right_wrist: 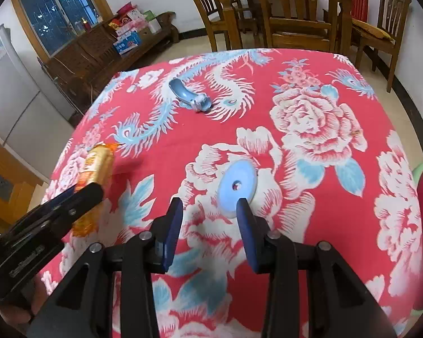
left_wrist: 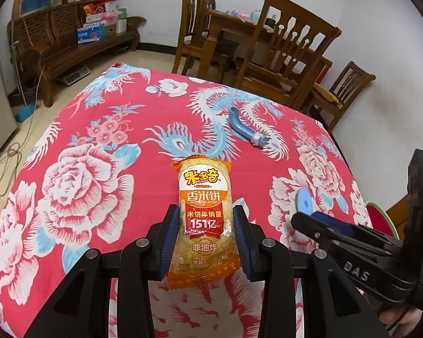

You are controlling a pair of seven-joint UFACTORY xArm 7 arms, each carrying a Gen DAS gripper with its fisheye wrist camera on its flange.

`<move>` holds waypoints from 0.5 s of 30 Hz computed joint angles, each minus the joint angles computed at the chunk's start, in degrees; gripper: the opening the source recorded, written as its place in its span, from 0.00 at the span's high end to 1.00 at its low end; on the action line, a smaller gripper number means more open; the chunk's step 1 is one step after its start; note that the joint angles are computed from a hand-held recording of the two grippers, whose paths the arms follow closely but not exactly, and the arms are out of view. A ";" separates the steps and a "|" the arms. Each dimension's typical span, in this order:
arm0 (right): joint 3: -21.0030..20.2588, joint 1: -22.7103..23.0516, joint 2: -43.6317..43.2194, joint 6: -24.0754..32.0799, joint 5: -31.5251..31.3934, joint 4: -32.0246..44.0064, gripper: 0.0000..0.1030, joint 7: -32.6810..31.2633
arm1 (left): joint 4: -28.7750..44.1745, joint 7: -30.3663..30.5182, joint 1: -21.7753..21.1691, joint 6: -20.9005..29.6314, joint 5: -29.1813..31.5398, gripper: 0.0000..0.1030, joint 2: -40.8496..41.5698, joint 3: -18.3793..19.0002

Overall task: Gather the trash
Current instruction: 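Lower the right gripper to the blue round disc while the left gripper holds the bag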

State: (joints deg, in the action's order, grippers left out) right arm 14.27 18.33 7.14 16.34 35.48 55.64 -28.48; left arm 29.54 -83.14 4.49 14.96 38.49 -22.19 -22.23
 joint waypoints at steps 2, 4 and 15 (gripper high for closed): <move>-0.75 1.14 0.71 -1.66 -4.18 0.12 0.60 3.29 | -0.60 -0.01 0.02 -0.55 -0.07 0.62 -0.49 0.34; -1.08 1.54 1.20 -2.57 -7.36 0.37 0.60 6.11 | -1.02 0.07 0.22 -0.98 -0.30 0.62 -0.86 0.34; -1.58 1.01 2.71 -5.14 -19.06 0.51 0.60 17.25 | -1.52 1.43 1.90 -2.79 -1.93 0.62 -1.31 -0.96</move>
